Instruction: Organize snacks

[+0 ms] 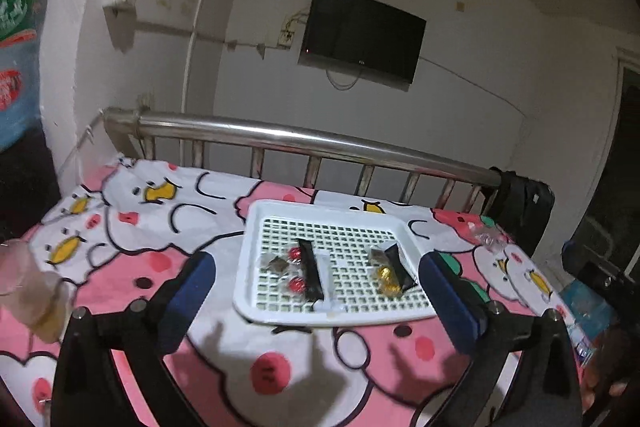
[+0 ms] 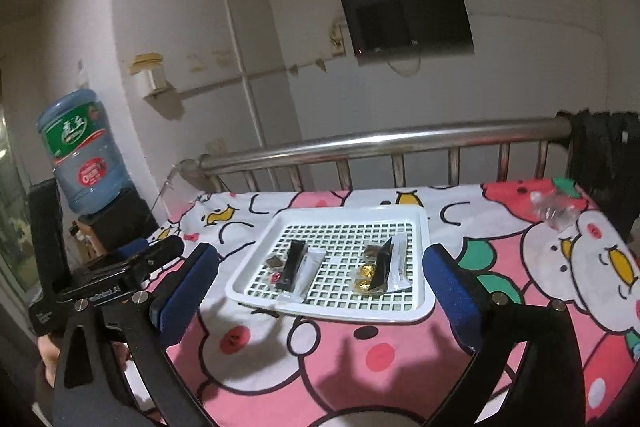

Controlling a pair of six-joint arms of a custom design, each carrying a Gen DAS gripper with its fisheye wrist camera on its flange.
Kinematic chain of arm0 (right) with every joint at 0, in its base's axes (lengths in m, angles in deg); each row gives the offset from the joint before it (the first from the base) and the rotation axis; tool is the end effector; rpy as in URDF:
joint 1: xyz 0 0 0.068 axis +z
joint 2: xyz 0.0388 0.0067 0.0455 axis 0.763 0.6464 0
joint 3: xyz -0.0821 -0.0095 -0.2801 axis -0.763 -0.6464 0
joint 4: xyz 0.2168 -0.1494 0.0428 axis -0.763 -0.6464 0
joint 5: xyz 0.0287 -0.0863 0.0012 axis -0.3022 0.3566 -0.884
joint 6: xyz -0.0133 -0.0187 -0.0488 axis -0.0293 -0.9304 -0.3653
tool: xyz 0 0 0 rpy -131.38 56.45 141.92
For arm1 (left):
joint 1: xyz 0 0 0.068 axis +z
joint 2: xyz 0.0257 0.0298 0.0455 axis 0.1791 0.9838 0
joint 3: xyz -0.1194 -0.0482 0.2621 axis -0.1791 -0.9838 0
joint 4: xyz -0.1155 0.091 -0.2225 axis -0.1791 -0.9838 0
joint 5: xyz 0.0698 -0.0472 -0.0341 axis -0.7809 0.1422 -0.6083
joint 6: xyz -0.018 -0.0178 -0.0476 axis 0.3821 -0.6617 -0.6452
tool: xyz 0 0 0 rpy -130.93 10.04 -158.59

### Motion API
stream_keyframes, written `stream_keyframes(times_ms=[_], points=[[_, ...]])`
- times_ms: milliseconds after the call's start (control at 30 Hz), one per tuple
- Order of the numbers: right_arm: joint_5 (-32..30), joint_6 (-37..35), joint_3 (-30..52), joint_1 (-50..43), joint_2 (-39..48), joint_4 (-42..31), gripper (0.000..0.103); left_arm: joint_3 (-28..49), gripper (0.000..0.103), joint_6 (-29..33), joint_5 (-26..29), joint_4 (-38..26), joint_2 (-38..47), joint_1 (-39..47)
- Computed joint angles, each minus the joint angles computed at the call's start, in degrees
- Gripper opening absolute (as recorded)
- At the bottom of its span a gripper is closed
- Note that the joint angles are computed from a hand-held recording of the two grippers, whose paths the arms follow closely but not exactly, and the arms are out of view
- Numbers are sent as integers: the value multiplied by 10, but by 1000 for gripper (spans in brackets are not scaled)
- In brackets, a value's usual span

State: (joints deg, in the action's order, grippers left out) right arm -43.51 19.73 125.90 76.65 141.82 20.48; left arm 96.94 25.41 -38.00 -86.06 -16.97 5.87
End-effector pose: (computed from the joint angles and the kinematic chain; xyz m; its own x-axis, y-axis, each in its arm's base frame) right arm 0.2122 0.1113 0.2901 -0.4498 -0.0051 -0.8931 -0.4404 0.8712 0.2168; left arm 0.1945 -0.0136 0.2581 -0.4135 -0.2130 -0.8853 -0.0630 0.9766 -0.2056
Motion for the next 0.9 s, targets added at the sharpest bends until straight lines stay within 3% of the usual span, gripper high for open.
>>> stream_keyframes(times_ms=[233,467,733,900], points=[[62,10,-62,63,-73,-11,103,-47,103,28,-41,-85,-127,-21],[120,17,-117,111,-99,-12,103,-100,103,23,-128,-109,-159,-96],[198,14,-172,141,-42,35,103,-153,103,0,-159,-37,-57,-155],[170,16,-183,114,38,70,103,-166,103,7,-137,22,25,-152]])
